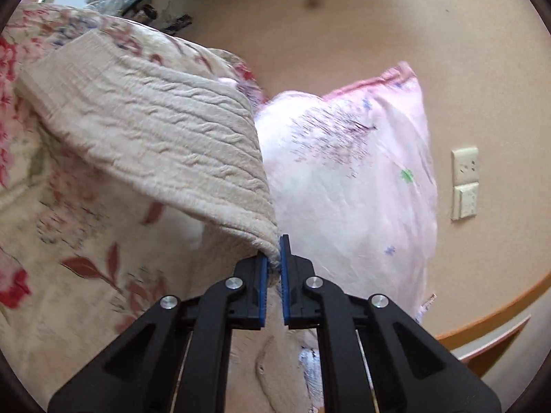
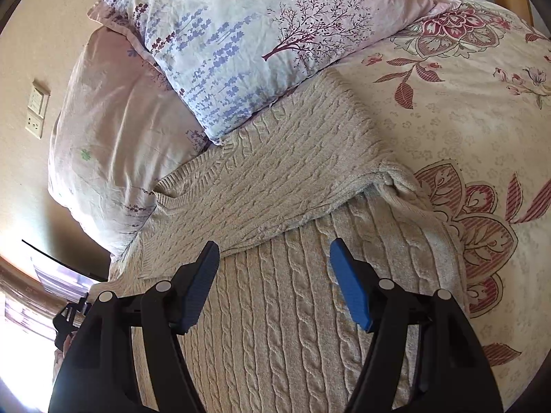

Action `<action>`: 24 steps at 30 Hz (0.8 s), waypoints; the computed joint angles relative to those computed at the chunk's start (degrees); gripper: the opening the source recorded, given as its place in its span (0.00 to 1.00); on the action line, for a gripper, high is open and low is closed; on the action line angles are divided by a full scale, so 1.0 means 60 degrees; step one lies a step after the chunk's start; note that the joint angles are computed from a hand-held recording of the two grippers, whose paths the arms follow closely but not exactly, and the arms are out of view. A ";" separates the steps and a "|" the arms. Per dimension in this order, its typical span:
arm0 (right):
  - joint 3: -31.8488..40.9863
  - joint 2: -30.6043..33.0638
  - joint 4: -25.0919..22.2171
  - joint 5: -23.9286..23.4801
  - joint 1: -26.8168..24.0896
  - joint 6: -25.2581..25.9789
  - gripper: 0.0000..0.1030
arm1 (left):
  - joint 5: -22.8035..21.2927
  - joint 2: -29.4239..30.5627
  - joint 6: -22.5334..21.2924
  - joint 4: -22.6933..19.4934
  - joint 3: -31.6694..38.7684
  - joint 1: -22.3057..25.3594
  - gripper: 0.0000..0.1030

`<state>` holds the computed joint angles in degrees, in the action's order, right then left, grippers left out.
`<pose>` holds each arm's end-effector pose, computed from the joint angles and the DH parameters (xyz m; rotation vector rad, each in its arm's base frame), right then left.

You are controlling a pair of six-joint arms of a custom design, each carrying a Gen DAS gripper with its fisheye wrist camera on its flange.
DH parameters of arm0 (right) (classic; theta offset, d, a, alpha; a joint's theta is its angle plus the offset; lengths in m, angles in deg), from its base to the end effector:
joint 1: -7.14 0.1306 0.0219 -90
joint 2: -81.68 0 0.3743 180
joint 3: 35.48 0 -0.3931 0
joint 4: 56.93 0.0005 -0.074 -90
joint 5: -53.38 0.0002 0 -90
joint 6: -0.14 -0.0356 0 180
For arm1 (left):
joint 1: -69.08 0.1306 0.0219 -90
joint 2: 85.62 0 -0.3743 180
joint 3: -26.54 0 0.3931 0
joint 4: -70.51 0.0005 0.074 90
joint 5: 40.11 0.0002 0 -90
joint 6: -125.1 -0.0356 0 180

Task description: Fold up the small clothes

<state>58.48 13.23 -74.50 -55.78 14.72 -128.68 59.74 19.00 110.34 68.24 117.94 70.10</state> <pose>0.6151 0.0931 0.2978 0.4174 2.2271 0.8115 0.6041 0.0042 0.3736 -1.1147 1.6292 -1.0393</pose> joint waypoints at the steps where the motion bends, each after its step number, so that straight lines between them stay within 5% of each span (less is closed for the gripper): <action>1: -0.0050 -0.0039 0.0043 -0.0011 -0.0001 -0.0004 0.66 | 0.0143 0.0107 -0.0072 0.0242 0.0178 -0.0181 0.06; 8: -0.0353 -0.0298 0.0107 0.0028 0.0052 0.0065 0.66 | 0.1657 0.1737 -0.0079 0.1154 0.2023 -0.1535 0.06; 16: -0.0535 -0.0476 0.0092 0.0183 -0.0023 0.0296 0.66 | 0.2859 0.3705 0.0350 -0.1173 0.3979 -0.2475 0.07; 19: -0.0575 -0.0466 0.0129 0.0173 -0.0076 0.0283 0.66 | 0.2953 0.3686 0.0783 -0.0947 0.3784 -0.2413 0.11; 22: -0.0563 -0.0400 0.0165 0.0065 -0.0091 0.0237 0.66 | 0.2437 0.3408 0.0833 -0.1001 0.3607 -0.2280 0.31; 24: -0.0560 -0.0372 0.0193 -0.0001 -0.0085 0.0259 0.66 | 0.1949 0.3201 0.0947 -0.0945 0.3430 -0.2168 0.34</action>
<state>55.12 11.00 -73.34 -55.79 14.21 -127.12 71.44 38.21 116.02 62.57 138.52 57.10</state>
